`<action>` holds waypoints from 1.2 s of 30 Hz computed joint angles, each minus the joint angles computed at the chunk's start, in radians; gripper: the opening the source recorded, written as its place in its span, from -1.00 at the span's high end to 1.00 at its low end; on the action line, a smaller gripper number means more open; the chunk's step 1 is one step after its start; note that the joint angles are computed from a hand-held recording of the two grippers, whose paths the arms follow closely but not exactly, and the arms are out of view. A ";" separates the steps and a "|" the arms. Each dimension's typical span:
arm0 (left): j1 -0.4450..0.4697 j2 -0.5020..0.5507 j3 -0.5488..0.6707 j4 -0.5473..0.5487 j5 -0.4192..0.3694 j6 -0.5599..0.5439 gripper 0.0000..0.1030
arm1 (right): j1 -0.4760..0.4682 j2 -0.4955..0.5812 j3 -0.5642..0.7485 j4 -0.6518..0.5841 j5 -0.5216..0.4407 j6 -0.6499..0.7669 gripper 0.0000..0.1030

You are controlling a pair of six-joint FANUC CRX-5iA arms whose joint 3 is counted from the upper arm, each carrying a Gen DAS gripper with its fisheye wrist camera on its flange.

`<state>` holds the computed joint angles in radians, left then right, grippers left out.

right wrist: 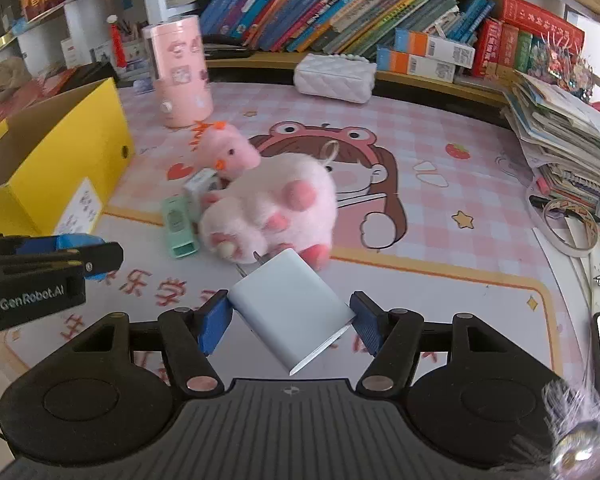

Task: Organize objects
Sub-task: 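Carry the blue bag and white charger in both tools toward the yellow box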

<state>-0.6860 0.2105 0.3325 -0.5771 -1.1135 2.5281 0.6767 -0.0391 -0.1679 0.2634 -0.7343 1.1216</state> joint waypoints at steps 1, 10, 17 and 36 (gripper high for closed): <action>-0.001 -0.015 -0.017 -0.003 0.003 0.008 0.25 | 0.011 -0.007 -0.008 0.012 0.000 -0.014 -0.21; -0.016 -0.181 -0.185 -0.032 0.022 0.065 0.25 | 0.144 -0.071 -0.079 0.127 -0.023 -0.156 -0.21; -0.035 -0.313 -0.295 -0.066 -0.022 0.120 0.25 | 0.263 -0.090 -0.101 0.184 -0.059 -0.260 -0.21; -0.122 -0.574 -0.472 -0.133 -0.178 0.182 0.25 | 0.531 -0.127 -0.162 0.298 -0.104 -0.488 -0.21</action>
<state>-0.8079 -0.3636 -0.1391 -0.7100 -1.2917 2.7101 1.2078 -0.1663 -0.3302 0.5610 -0.8379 0.6340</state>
